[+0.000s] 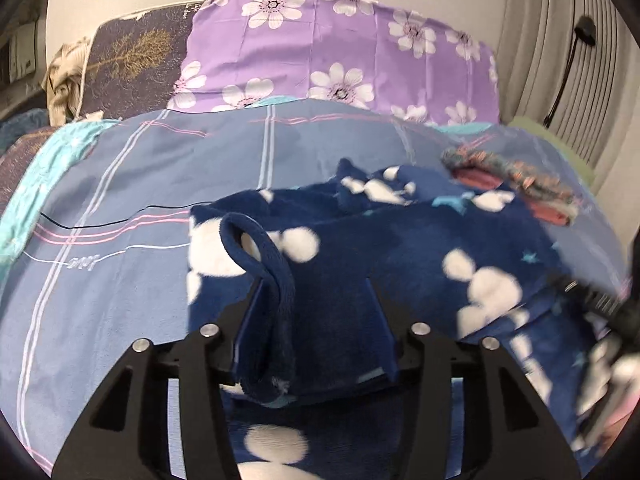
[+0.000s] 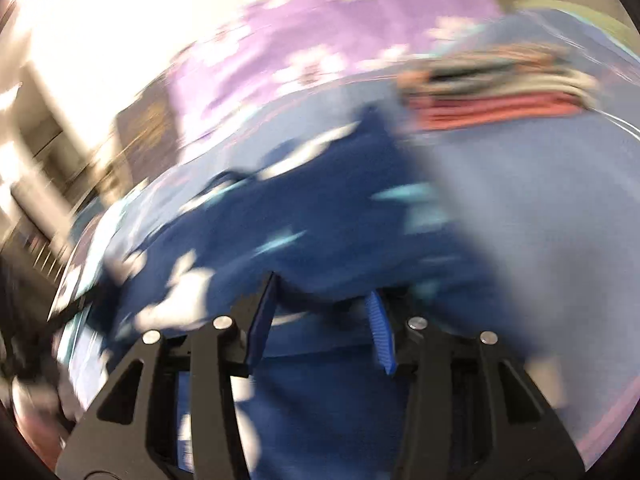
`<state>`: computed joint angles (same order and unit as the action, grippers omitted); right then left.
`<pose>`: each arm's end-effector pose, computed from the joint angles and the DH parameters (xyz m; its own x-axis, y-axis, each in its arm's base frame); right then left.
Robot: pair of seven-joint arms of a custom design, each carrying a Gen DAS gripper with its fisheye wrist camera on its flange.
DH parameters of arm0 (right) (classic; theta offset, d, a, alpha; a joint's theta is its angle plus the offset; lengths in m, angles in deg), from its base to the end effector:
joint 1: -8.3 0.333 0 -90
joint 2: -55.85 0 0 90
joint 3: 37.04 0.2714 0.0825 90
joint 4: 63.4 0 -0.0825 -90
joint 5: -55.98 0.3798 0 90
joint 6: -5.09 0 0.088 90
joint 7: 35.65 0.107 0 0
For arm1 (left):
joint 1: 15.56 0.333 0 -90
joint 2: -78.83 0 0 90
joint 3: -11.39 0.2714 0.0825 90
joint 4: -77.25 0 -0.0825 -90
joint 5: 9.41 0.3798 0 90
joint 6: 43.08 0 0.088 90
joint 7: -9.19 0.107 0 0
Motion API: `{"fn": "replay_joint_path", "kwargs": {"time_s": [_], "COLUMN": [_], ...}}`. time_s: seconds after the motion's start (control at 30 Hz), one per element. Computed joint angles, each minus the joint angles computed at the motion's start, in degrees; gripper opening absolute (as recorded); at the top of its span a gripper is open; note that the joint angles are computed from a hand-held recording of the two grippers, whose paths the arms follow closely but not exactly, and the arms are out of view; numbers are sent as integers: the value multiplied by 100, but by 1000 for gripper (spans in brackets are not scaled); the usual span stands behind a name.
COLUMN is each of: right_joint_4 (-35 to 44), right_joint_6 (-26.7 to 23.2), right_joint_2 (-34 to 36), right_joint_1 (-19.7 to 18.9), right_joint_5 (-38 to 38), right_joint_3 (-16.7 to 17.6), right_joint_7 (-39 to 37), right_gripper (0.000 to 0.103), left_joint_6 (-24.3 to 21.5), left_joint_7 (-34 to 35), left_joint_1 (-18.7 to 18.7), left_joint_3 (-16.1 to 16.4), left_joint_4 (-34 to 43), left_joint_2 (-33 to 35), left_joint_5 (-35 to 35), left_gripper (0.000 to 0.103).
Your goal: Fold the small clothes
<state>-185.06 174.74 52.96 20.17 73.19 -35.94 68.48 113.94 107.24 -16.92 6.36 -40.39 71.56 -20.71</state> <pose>0.5681 0.1105 0.4959 -0.0876 -0.8983 -0.4306 -0.6579 0.3768 -0.6521 0.5674 -0.0578 0.5474 -0.1378 -0.9879 0.0713 -0.6829 0.0426 -0.7292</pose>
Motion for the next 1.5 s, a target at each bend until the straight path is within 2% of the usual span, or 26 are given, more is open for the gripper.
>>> {"fn": "replay_joint_path", "kwargs": {"time_s": [0.07,0.1,0.13,0.27,0.3,0.33,0.4,0.47,0.5,0.53,0.57,0.67,0.73,0.8,0.83,0.87,0.9,0.97,1.03,1.1,1.13,1.17,1.27,1.3,1.4,1.5], "right_joint_4": [-183,-249,-375,-423,-396,-406,-515,-749,-830,-915,-944,-893,-638,-342,-152,-24,296,894,798,832,778,739,552,395,-153,-837], "right_joint_6": [-215,-257,-207,-121,-184,-210,-193,-147,-160,-167,-172,31,200,317,262,271,-23,-997,-914,-1031,-967,-951,-833,-759,-891,-1039], "right_joint_2": [-160,-203,-276,-405,-402,-411,-511,-720,-800,-915,-988,-1103,-967,-773,-603,-396,-1,601,596,570,572,545,387,232,-484,-1322], "right_joint_1": [258,618,792,2536,2732,2738,2646,2335,2186,2142,2129,2440,2715,3399,3476,3352,3029,2089,1094,611,669,922,2223,2411,2489,2188], "right_joint_5": [-27,541,1017,3596,3868,3839,3038,1833,1258,641,284,-373,-558,-64,-281,-900,-1905,-2900,-2288,-2291,-2740,-2952,-2519,-2275,-2001,-1388], "right_joint_3": [-501,-902,-1129,-2894,-3110,-3125,-3037,-2732,-2580,-2531,-2497,-2617,-2717,-3241,-3319,-3285,-3155,-2382,-1439,-944,-986,-1227,-2537,-2729,-2763,-2373], "right_joint_7": [316,-111,-397,-1971,-2150,-2154,-1659,-877,-424,38,270,341,-9,-722,-631,-186,429,776,337,227,449,605,193,-58,-509,-1228], "right_gripper": [22,5,0,0,0,0,0,6,14,21,21,21,27,28,28,28,30,29,28,28,29,29,30,31,39,39], "left_joint_6": [-131,-171,-189,-156,-160,-165,-87,153,295,396,506,384,210,-37,-281,-579,-559,-28,-77,-64,-95,-81,-111,-103,-103,-80], "left_joint_7": [-620,-918,-1010,-644,-671,-713,-823,-958,-1098,-1193,-1056,-72,262,256,193,-45,-223,-384,-571,-401,-215,-67,170,294,821,897], "left_joint_1": [184,259,275,244,265,285,326,370,405,412,311,-225,-327,-319,-263,-257,-210,-174,-139,-169,-197,-210,-233,-256,-383,-371], "left_joint_3": [-94,-113,-98,61,64,59,45,55,54,54,142,431,361,175,74,18,-46,-156,-202,-154,-104,-70,-29,6,185,280], "left_joint_4": [43,57,67,-6,-31,-56,-136,-306,-406,-488,-563,-487,-367,-189,-52,118,100,-187,-197,-235,-239,-270,-472,-650,-1206,-1804], "left_joint_2": [115,187,223,232,200,161,34,-183,-314,-420,-547,-622,-524,-264,-108,183,293,255,206,180,155,123,-171,-385,-1044,-1713], "left_joint_5": [739,1073,1164,387,413,477,667,763,807,811,564,-323,-474,-364,-337,-172,7,372,664,431,148,-54,-383,-478,-731,-667], "left_gripper": [51,51,51,51,51,51,51,51,51,51,51,44,44,44,44,45,48,51,51,51,51,51,53,57,68,69]}}
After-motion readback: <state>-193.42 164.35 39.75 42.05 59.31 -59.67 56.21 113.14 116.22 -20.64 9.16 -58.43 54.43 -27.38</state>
